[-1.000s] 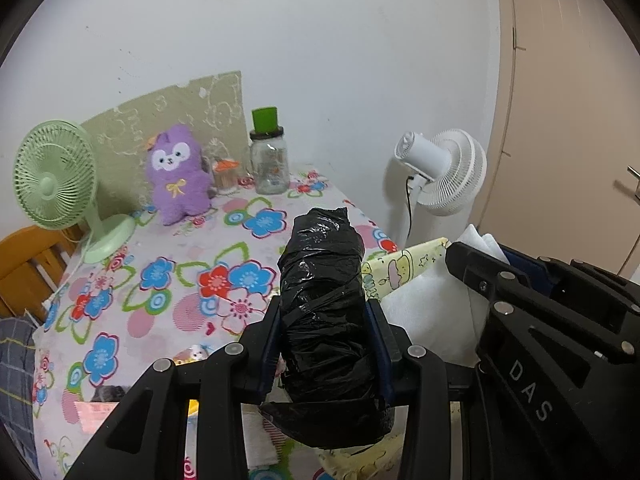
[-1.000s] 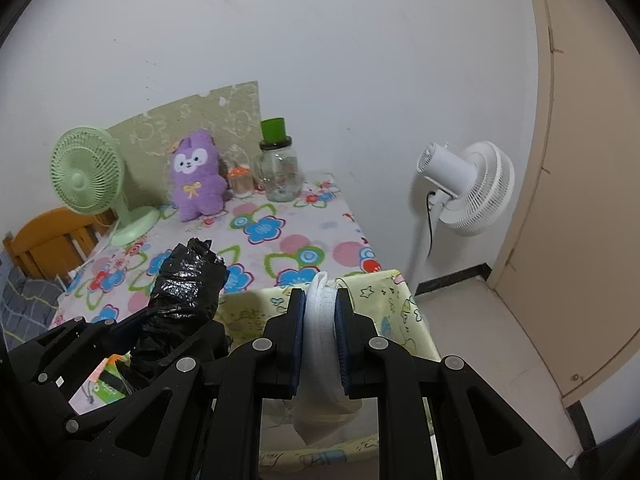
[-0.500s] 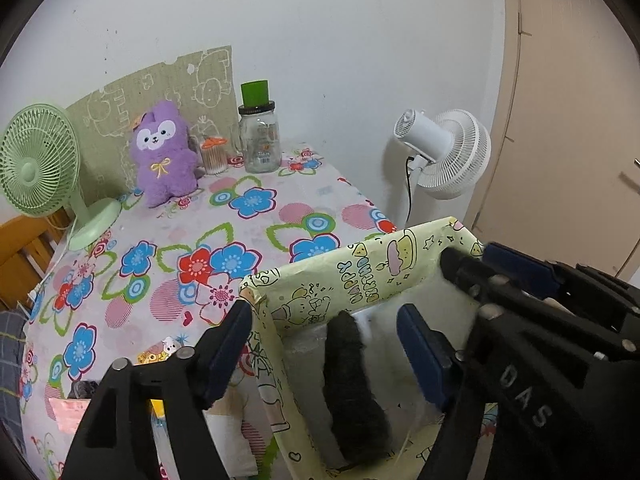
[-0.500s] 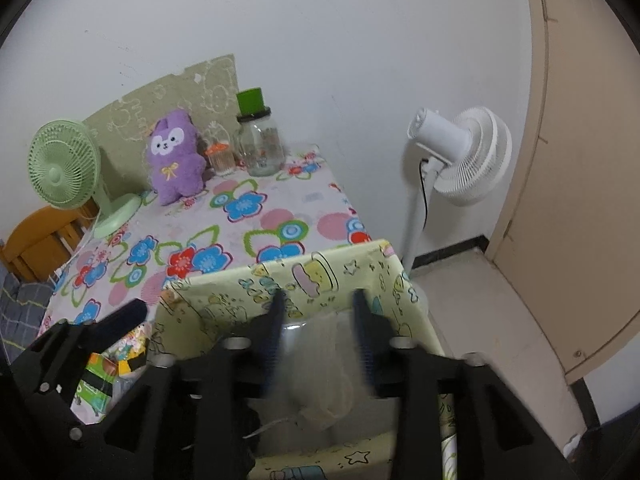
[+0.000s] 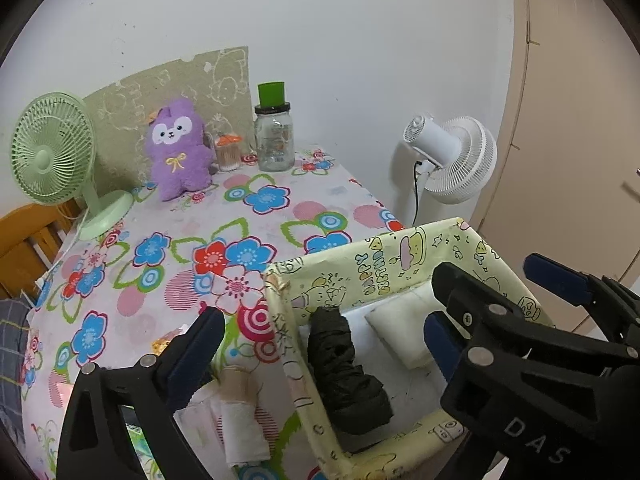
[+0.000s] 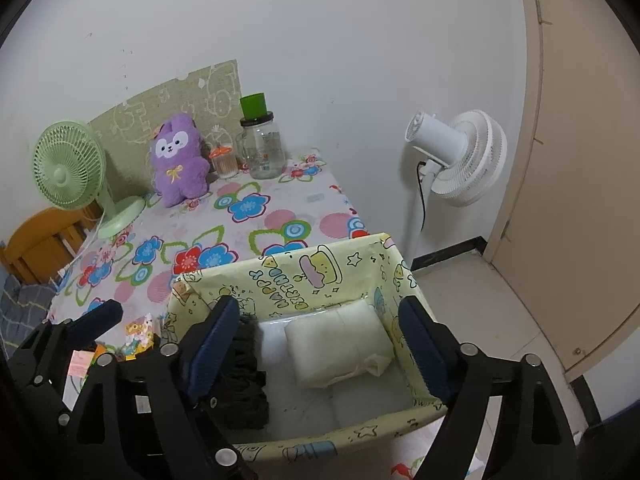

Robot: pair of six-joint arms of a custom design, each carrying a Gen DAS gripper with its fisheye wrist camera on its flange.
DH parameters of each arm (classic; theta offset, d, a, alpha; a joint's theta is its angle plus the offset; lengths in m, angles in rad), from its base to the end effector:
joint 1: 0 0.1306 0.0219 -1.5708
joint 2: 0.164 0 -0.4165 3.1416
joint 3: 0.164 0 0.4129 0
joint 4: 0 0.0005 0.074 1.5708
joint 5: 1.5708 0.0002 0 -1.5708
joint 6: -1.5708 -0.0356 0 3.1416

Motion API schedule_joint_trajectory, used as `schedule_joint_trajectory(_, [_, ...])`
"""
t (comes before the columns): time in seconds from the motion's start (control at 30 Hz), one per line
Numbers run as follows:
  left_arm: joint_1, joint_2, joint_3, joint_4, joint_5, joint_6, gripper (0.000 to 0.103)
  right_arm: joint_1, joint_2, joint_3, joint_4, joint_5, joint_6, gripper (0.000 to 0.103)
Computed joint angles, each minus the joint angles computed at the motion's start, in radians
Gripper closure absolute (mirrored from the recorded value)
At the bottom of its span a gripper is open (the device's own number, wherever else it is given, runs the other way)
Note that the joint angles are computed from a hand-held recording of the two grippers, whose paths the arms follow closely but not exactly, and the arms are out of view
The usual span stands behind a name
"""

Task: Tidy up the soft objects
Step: 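Lower both items into the box and open both tools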

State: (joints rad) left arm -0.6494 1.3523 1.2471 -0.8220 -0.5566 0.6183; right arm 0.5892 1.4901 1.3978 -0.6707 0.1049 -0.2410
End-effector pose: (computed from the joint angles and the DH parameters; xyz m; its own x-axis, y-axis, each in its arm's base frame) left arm 0.3872 -0.2710 0.4196 -0.6704 -0.1089 -0.7339 -0.1567 0.9876 -0.0035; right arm 0.4568 0.3002 0.4318 -0.6748 -0.1656 -0.7191 -0.3384 0.9354 0.1022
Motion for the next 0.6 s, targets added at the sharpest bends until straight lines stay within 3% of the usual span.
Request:
schedule_joint_trajectory(0.33, [-0.028,-0.041,-0.018,-0.024,-0.063,0.01,0.0,0.029,-0.045,-0.028,0.014,0.048,-0.009,0.008])
schedule_joint_trajectory(0.6, [-0.051,-0.076,-0.039,-0.031,-0.094,0.017,0.0,0.056,-0.075,-0.047,0.022,0.073,-0.002,0.007])
